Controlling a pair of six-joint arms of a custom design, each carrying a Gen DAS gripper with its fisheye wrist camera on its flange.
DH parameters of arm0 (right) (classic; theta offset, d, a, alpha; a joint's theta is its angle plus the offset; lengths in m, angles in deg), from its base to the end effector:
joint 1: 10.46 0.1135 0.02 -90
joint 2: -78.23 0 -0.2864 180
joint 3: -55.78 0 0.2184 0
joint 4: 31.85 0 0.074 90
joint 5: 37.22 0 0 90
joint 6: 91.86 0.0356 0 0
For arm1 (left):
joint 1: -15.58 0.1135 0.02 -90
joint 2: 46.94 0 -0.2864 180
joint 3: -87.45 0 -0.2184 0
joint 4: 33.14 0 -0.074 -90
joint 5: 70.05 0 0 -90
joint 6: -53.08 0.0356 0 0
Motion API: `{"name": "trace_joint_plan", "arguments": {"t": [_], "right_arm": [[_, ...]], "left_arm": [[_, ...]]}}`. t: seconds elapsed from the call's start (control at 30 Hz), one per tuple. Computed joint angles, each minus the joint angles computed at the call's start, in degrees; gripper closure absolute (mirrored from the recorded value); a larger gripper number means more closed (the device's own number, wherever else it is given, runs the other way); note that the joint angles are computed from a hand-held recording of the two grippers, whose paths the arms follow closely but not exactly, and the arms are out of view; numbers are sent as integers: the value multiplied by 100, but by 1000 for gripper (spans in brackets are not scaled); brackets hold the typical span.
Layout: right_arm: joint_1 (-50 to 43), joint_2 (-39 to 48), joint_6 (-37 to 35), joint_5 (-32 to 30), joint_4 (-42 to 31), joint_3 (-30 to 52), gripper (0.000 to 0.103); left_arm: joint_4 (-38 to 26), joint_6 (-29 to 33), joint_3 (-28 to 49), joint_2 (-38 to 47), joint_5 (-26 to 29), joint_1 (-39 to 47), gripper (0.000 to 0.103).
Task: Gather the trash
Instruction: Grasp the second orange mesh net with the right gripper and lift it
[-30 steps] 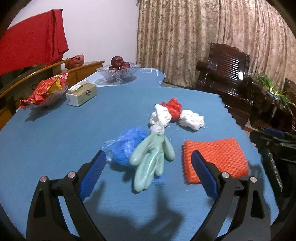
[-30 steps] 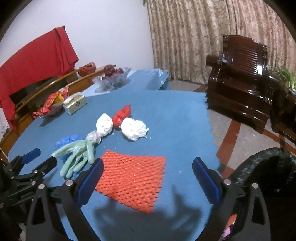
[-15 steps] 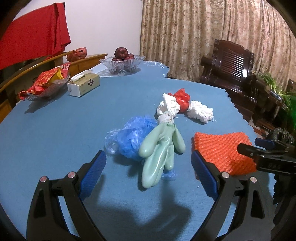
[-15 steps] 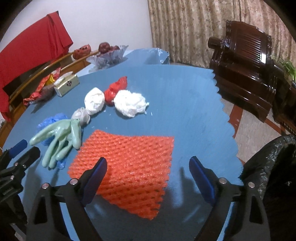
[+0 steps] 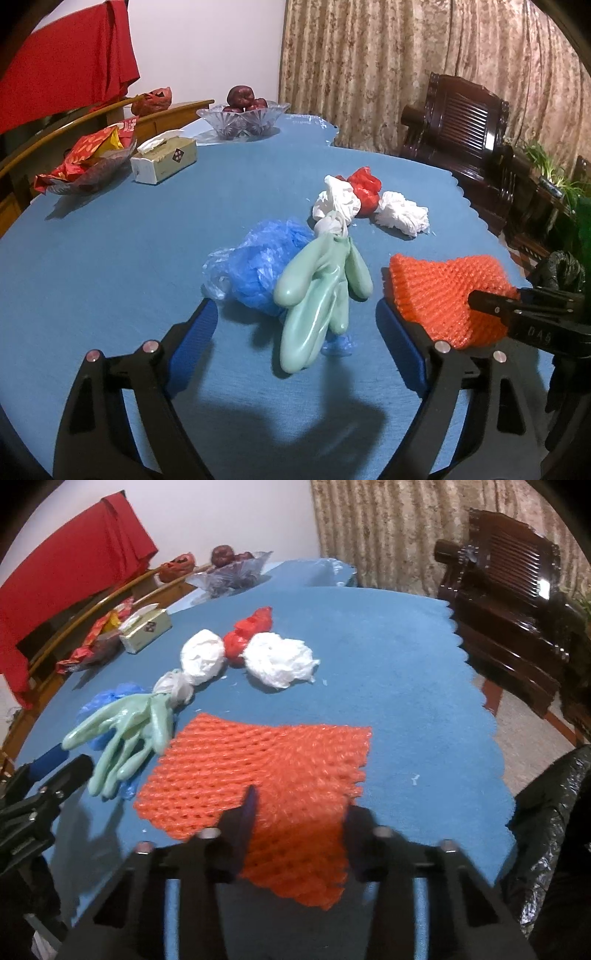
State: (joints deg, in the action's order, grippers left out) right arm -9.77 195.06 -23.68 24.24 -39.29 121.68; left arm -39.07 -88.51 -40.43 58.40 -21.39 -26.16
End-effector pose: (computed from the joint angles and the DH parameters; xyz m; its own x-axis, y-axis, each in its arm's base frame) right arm 0.3419 0.0211 0.1099 -0.6933 -0.3349 -0.6381 -0.5589 0.8089 0.1827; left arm 0.2232 -0.1677 0.1283 -0.5916 -0.2606 -0.7629 -0.3484 0.9360 -0.0495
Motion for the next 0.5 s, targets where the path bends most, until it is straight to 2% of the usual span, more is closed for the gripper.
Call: {"name": "trace_joint_plan", "arguments": {"t": [0.07,0.13,0.3,0.5], "right_arm": [[25,-65,-119,-67,-16,-58,92],[29,-153,-135,-96,99,-170,95],[-158,-300,-105,-249,26,-160,95],[-389,-292,-42,-322,-203,118,95]], "left_arm": [[1,-2,29,26,25,-4,19],[6,0,60,56,54,-24,22],[34,54,94,66,94,-38,23],[-47,15,-57,-317,-16,92,23]]}}
